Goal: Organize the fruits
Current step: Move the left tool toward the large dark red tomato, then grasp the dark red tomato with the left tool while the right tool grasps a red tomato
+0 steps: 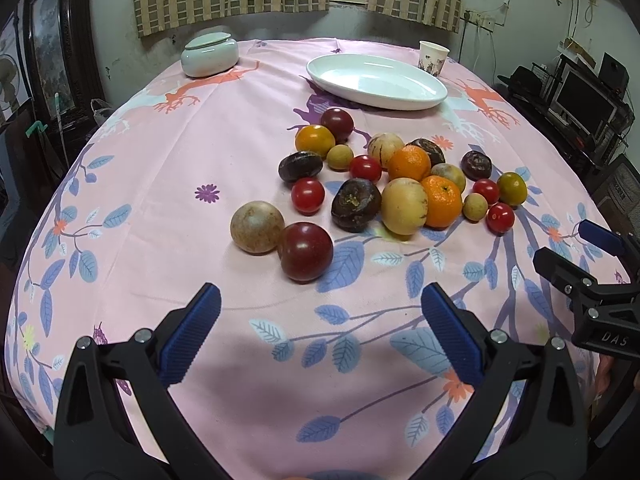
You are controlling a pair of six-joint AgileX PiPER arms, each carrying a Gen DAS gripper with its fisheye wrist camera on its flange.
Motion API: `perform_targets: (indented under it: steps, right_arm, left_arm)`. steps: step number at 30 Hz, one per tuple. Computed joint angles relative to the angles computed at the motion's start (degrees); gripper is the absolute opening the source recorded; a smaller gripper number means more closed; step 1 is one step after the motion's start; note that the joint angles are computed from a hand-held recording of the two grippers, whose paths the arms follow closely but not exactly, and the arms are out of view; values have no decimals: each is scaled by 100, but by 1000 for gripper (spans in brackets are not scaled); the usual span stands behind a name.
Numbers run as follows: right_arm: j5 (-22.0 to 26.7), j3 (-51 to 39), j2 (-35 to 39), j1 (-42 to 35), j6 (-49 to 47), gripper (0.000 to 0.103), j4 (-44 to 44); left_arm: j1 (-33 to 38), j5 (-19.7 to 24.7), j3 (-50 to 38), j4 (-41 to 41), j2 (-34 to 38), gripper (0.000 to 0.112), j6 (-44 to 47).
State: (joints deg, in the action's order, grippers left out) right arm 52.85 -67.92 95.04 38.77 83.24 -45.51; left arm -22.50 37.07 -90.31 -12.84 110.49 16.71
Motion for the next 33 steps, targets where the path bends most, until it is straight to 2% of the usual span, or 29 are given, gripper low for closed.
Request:
perform_targets:
  steps: [5, 8, 11, 12, 14, 16, 21, 23, 26, 29, 33]
  right_arm:
    - [-106, 54, 10, -51, -72, 102, 11]
    - [-210, 102, 16, -160, -201, 102, 83]
    - [-465, 251, -51, -298, -322, 102, 114]
    - [-551, 294, -81, -356, -381, 102, 149]
    - [-749, 388, -131, -497, -477, 102, 231]
    - [-848, 397, -138, -617, -613, 102, 320]
    - [-1051, 403, -178, -815, -893, 102, 429]
    - [-1177, 448, -205, -889, -977, 102, 471]
    - [-1349, 497, -211, -1014, -1124, 102, 583]
    - [-1436, 519, -186, -1126, -1294, 102, 725]
    - [-1432, 523, -159, -1221, -1457, 102, 860]
  left_arm:
    - [98, -15, -43, -373, 92, 101, 462]
    - [181, 144, -249, -565, 316, 101, 748]
    - [217, 435, -632, -375, 647, 99, 579]
    - [254, 633, -835, -403, 791, 96, 540]
    - [301, 987, -1223, -402, 1040, 81, 400]
    - [350, 1384, -1639, -498, 1290, 72, 381]
    - [470, 1815, -2166, -649, 1573, 63, 375]
    - [537, 2000, -2392, -712, 1678, 54, 354]
    - [635, 2452, -2943, -825, 1939, 55, 303]
    - [632, 2553, -3201, -752, 2018, 57, 351]
    - [580, 2921, -3710, -746, 2292, 58, 289]
